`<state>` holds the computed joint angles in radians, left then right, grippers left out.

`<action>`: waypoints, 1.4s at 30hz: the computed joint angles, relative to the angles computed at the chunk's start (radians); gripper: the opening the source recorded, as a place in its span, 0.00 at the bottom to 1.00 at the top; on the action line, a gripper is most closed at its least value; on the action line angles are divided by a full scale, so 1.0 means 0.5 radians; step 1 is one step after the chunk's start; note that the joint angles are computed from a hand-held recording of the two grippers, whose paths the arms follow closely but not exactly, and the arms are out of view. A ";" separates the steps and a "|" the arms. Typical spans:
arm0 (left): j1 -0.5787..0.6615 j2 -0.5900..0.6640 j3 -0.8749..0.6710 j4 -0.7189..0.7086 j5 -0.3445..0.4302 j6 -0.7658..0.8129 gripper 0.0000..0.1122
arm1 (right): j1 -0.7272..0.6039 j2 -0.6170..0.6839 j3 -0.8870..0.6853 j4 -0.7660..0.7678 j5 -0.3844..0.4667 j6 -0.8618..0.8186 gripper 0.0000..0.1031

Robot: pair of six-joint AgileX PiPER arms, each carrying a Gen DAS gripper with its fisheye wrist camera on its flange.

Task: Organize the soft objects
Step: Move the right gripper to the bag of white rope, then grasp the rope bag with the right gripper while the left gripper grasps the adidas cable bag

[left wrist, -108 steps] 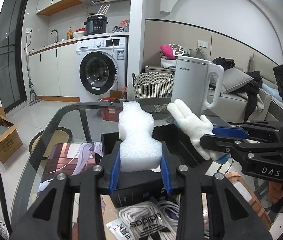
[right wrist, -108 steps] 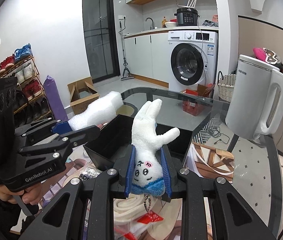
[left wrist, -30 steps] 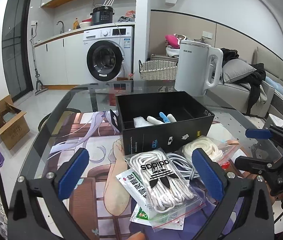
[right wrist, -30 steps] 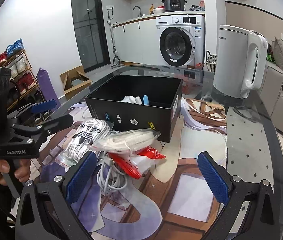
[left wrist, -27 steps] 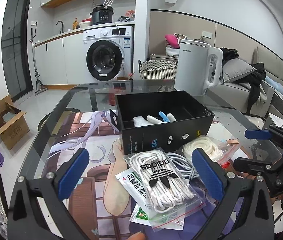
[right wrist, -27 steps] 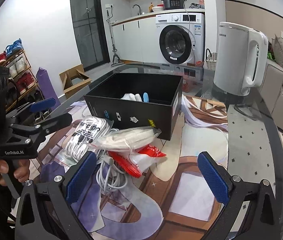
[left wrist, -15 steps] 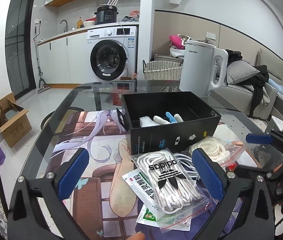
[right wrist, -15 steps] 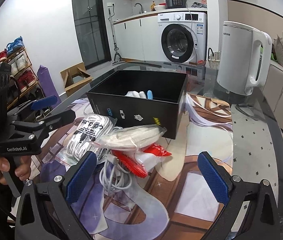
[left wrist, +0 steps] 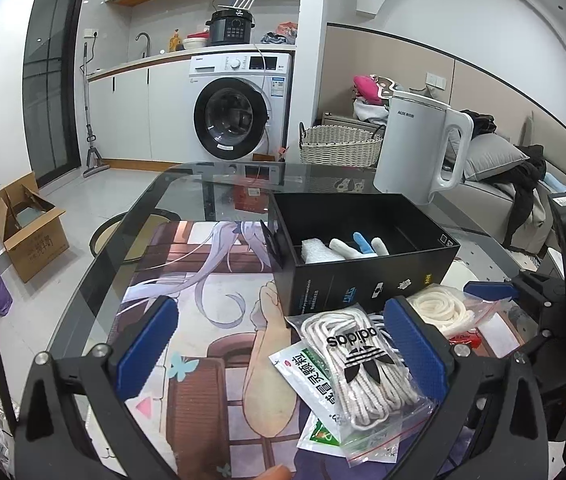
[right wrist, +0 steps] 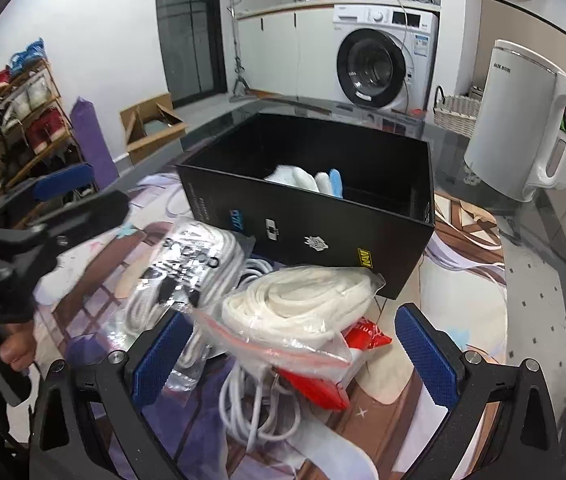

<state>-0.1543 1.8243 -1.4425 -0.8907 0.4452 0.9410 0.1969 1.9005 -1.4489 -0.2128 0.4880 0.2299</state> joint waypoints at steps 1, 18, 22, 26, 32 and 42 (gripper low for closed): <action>0.001 -0.002 0.005 -0.007 -0.004 0.008 0.92 | 0.002 0.016 -0.027 -0.044 0.019 0.051 0.99; -0.022 -0.029 0.031 -0.007 -0.009 0.042 0.92 | -0.051 -0.153 0.182 0.106 -0.162 -0.093 0.53; -0.035 -0.037 0.036 0.002 -0.006 0.041 0.92 | -0.075 -0.330 0.408 0.171 -0.359 -0.150 0.52; -0.048 -0.036 0.028 0.032 0.038 0.027 0.92 | -0.113 -0.525 0.654 0.377 -0.585 -0.354 0.52; -0.114 -0.002 0.006 0.174 0.097 -0.050 0.92 | -0.130 -0.617 0.747 0.455 -0.668 -0.434 0.52; -0.289 0.122 -0.049 0.779 0.099 -0.550 0.92 | -0.177 -0.643 0.772 0.772 -0.670 -0.747 0.52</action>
<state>-0.2987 1.8853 -1.4672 -0.5010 0.4948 0.6660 0.1087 1.5789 -1.0631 0.1731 0.1532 -0.1436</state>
